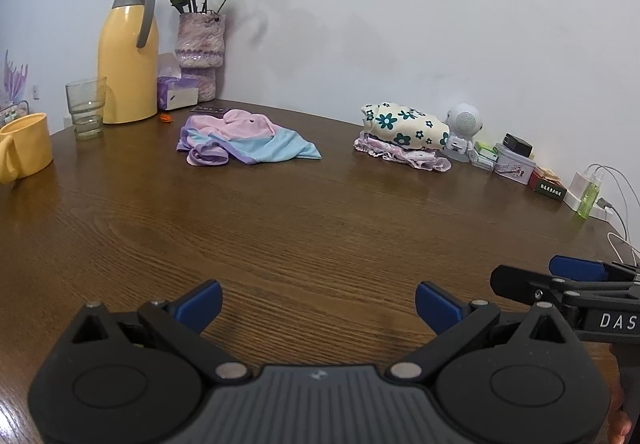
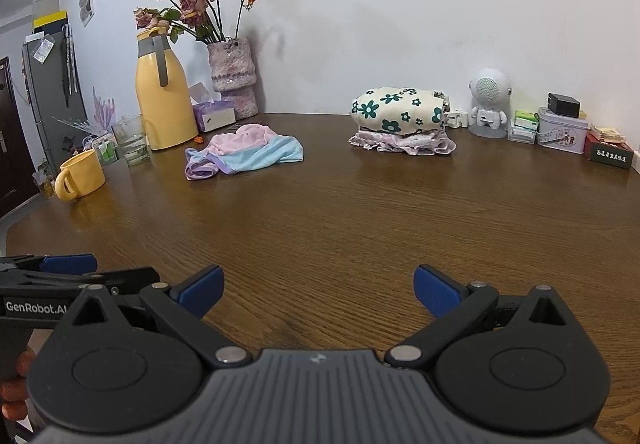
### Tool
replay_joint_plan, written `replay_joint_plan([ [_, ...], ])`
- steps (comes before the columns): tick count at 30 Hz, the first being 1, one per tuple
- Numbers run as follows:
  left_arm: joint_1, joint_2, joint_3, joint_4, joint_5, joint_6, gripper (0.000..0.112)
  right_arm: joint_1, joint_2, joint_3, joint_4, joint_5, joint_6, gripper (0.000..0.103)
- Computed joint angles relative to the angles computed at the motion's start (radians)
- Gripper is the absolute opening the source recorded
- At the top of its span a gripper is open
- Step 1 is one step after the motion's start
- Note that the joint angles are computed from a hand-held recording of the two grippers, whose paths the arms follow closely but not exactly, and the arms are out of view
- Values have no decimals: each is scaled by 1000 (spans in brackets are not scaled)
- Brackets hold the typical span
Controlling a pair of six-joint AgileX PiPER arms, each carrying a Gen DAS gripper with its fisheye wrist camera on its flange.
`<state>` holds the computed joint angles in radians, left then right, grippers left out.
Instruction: Fold clothes
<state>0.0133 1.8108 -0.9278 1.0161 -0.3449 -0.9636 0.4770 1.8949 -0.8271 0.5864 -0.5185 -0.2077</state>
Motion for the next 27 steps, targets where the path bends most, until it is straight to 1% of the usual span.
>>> replay_joint_plan([
  [7, -12, 9, -9, 12, 9, -16, 103, 4, 4, -3, 11, -7, -18, 103],
  [15, -44, 20, -42, 85, 64, -56, 103, 31, 10, 0, 70, -43, -78, 103],
  [21, -41, 12, -31, -24, 27, 39, 103, 30, -5, 16, 55, -58, -59, 103],
  [27, -37, 23, -47, -10, 48, 13, 103, 30, -5, 12, 71, -49, -72, 103],
])
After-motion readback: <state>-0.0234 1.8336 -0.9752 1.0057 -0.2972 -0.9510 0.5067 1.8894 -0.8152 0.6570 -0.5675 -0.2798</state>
